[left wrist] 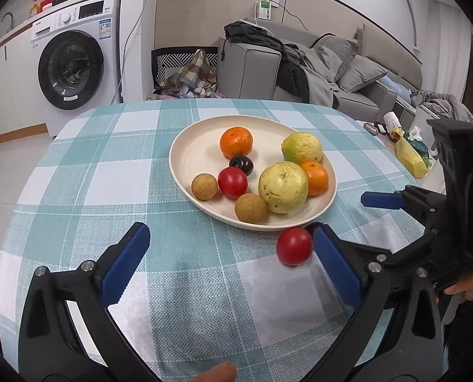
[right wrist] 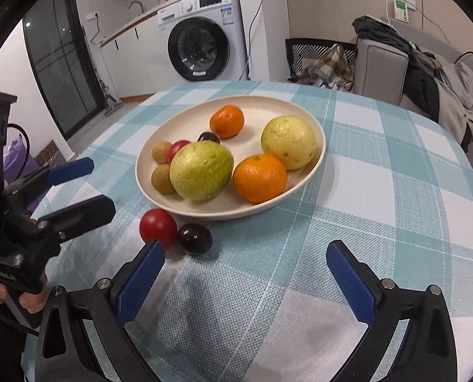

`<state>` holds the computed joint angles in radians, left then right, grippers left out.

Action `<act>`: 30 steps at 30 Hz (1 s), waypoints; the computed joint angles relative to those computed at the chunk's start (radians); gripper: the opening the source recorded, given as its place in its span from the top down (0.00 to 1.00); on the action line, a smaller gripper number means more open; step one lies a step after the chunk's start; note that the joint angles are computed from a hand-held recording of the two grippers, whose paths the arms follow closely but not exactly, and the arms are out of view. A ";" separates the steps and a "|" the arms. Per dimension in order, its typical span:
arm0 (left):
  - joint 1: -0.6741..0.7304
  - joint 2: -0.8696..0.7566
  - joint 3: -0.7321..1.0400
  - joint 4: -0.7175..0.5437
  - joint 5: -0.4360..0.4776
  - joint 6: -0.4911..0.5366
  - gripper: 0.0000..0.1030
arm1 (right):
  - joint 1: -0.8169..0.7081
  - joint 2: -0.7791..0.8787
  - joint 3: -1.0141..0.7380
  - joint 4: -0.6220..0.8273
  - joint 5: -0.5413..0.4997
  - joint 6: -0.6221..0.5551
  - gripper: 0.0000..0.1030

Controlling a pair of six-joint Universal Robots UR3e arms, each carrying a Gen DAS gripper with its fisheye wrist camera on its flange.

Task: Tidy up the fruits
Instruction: 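Lift both tools off the plate toward the last loose fruit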

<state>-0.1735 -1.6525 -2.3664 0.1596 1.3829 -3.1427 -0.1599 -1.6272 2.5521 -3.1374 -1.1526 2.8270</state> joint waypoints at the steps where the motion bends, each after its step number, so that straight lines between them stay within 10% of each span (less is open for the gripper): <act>1: -0.005 -0.007 0.009 -0.002 0.009 -0.002 0.01 | 0.016 0.012 -0.010 0.002 -0.022 0.005 0.00; 20: 0.008 -0.019 0.029 -0.033 0.008 -0.003 0.01 | 0.209 0.136 -0.127 -0.006 -0.204 0.025 0.04; 30: 0.015 -0.030 0.029 -0.031 0.000 -0.004 0.01 | 0.213 0.101 -0.107 0.017 -0.136 -0.035 0.33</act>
<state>-0.1587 -1.6821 -2.3372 0.1283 1.3829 -3.1462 0.0532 -1.5266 2.4447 -3.1200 -1.2889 2.7918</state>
